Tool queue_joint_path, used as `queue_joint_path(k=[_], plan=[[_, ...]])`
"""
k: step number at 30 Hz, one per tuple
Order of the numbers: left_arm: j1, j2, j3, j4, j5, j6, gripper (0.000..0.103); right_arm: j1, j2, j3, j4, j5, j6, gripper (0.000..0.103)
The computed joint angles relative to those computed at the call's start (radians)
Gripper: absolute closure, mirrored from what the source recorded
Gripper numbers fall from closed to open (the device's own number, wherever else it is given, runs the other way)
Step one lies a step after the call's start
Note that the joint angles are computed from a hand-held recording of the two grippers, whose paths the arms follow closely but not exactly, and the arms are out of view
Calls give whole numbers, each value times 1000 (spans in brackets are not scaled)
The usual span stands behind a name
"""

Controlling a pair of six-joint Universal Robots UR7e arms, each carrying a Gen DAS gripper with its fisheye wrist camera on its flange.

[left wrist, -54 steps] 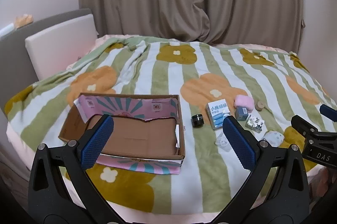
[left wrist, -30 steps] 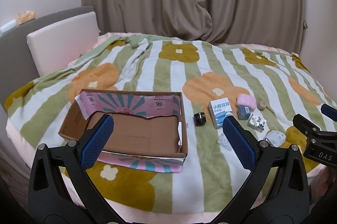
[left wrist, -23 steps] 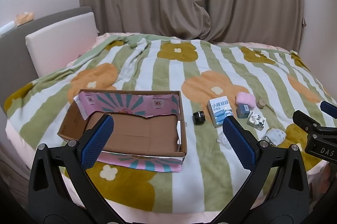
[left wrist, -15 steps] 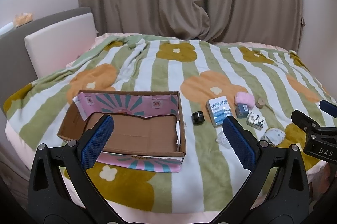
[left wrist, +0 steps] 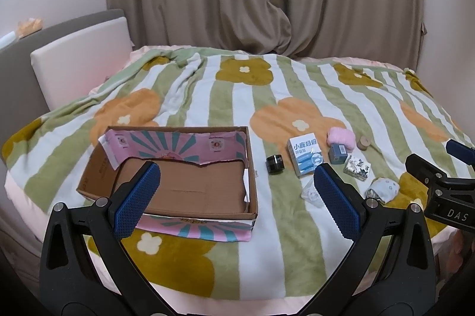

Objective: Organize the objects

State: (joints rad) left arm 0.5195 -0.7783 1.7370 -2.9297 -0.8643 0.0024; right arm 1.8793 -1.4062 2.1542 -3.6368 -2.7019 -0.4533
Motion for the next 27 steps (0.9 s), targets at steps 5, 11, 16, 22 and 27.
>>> queue_joint_path(k=[5,11,16,22,27], plan=[[1,-1,1,-7,-1,-4,0,0,2,1,-9,-1,-8,0],[2,5,-5,5,7,-11,0,-5,-5,6,-1,4,12,0],[6,7,-11,15,-12,-15,0,-7,-7,7,0,5,12,0],[11,19,-36,29,-45,-11,0,-22,-30,15,21,30,-13,0],[6,44,-61,43,-79,15,0,-37,-59,18,34,40,-43,0]])
